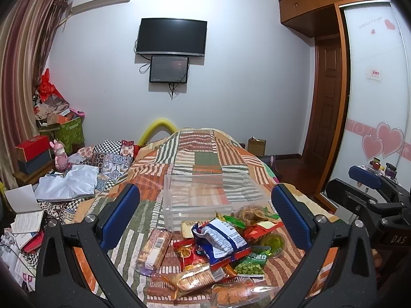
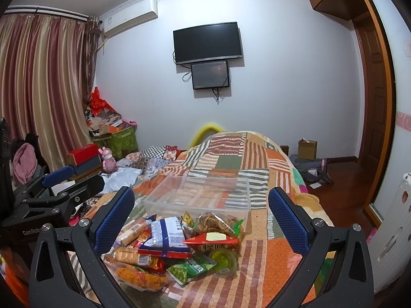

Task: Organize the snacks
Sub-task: 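Grasp the orange puff bag with the left gripper while the right grasps the jelly cup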

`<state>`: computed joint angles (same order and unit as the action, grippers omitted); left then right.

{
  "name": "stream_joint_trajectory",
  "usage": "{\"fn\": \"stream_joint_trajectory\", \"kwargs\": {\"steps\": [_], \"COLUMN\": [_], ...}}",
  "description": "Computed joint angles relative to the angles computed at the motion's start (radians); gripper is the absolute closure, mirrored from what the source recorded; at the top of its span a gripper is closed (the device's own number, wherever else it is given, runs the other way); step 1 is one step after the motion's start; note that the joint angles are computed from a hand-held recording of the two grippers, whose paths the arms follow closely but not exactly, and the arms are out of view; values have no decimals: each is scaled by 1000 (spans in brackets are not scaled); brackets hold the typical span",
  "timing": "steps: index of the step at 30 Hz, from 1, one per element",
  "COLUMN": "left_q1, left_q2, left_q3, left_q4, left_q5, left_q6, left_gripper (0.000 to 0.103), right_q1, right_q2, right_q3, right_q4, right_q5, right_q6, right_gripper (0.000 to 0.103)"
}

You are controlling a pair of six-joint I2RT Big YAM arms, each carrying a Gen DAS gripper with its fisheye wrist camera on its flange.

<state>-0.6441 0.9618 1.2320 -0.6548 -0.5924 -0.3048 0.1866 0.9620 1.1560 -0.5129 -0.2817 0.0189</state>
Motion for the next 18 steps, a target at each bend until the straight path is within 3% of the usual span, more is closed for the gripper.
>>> {"fn": "stream_joint_trajectory", "kwargs": {"steps": [6,13,18], "left_q1": [-7,-9,-37], "left_q2": [10,44,73], "left_q3": [3,1,-6], "left_q4": [-39,-130,-180], "left_q5": [3,65,63], "left_q6": [-20,-101,-145], "left_gripper": [0,0,0], "right_q1": [-19,-54,-65], "right_q2": [5,16,37], "right_q3": [-4,-5,-7], "right_q4": [-15,-63,-108], "right_q5": [-10,-24,-23], "right_q6": [-7,-20,-37], "right_gripper": [0,0,0]}}
